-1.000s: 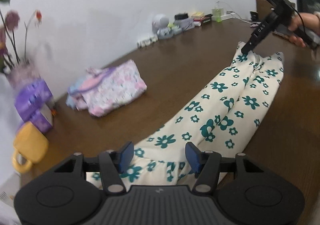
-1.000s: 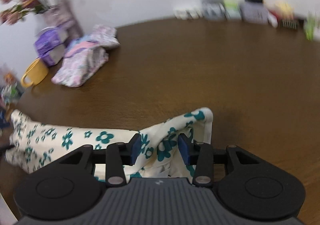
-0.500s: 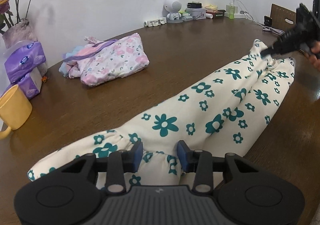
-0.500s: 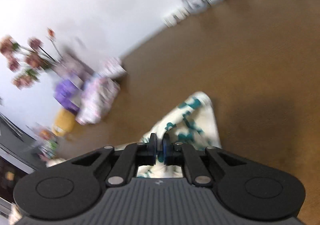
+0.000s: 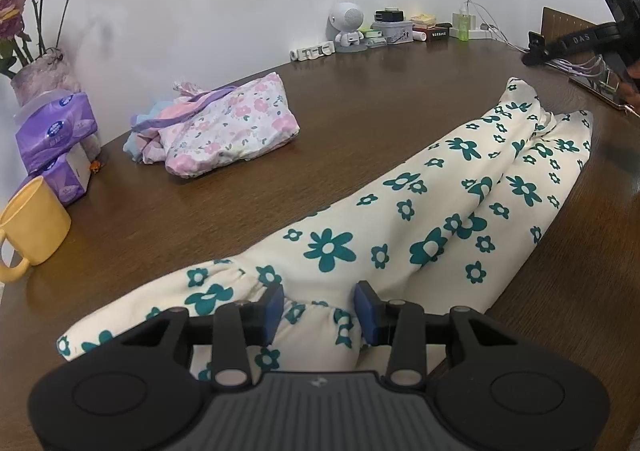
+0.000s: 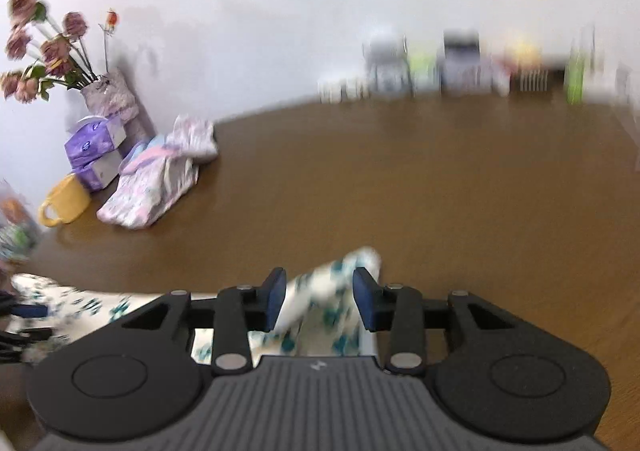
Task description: Fold clothes
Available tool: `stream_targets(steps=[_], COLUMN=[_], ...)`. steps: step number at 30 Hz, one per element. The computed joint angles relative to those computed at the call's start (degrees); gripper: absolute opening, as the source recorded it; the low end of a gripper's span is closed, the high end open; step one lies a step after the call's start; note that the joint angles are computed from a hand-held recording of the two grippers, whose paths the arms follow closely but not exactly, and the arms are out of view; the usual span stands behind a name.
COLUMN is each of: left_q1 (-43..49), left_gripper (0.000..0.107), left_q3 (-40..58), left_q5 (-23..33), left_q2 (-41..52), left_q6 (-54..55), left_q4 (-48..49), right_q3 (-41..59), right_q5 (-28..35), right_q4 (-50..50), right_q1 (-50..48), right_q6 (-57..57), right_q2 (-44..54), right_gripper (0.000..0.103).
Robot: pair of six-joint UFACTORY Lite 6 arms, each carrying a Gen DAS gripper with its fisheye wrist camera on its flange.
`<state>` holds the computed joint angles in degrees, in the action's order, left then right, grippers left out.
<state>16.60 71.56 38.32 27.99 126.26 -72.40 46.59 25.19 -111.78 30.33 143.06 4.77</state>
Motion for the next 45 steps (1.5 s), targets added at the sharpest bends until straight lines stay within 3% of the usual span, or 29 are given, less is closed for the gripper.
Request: stream_targets(steps=[5,7,9,14,20,29,32,35,41,45], left_q1=[0.20,0.33,0.43,0.50,1.20,-1.39,-4.34,-5.44,-0.61,3.43], left_gripper=[0.038,0.038,0.038,0.039,0.044,0.044,0.043,0.035,0.032,0.033], left_q3=[-1.11,-1.31,-1.45,-3.33,-6.26,-3.62,-2.14,-3.05,-2.18,0.86], left_q5=[-0.10,-0.03,0.04,-0.59,-0.37,0.28,-1.47,-4.75,-3.08,1.48], left_q2=[-0.31,-0.31,-0.30,-1.05,-1.87,-4.70,-4.26,-4.13,-2.14,-1.85], left_q6=[2.04,2.50,2.63,5.01,10.58,5.37,1.40,0.37,-0.27,-6.75], left_q4=[-1.96,-2.44,-2.78,-5.97,-11.78,-7.04,-3.55,-1.10,-1.38,2.49], right_q3=[10.49,14.38,14.67,5.11,1.37,-6.43,-4.91,-2.21,-3.62,-4.21], right_q5=[2.57,3.06,2.58,3.19,7.58,9.07,8.72,6.51,4.78,6.88], right_q4=[3.17,8.61,10.18,-3.53,-8.34,-22.04,-21.39,-17.13,-20.05,-20.19], right_q1=[3.69,4.27,3.64,2.32,4.62,2.82,2.65,1.88,0.56,1.66], right_q6=[-19.32,-29.71,-31.87,-12.42,-3.91,17.32,16.66,13.28,19.28,19.80], right_q2=[12.02,16.98,18.85,14.44,15.05,5.66,5.98,8.64,9.90,10.86], right_gripper=[0.035,0.028,0.027,0.032,0.033,0.039,0.039,0.038,0.033,0.034])
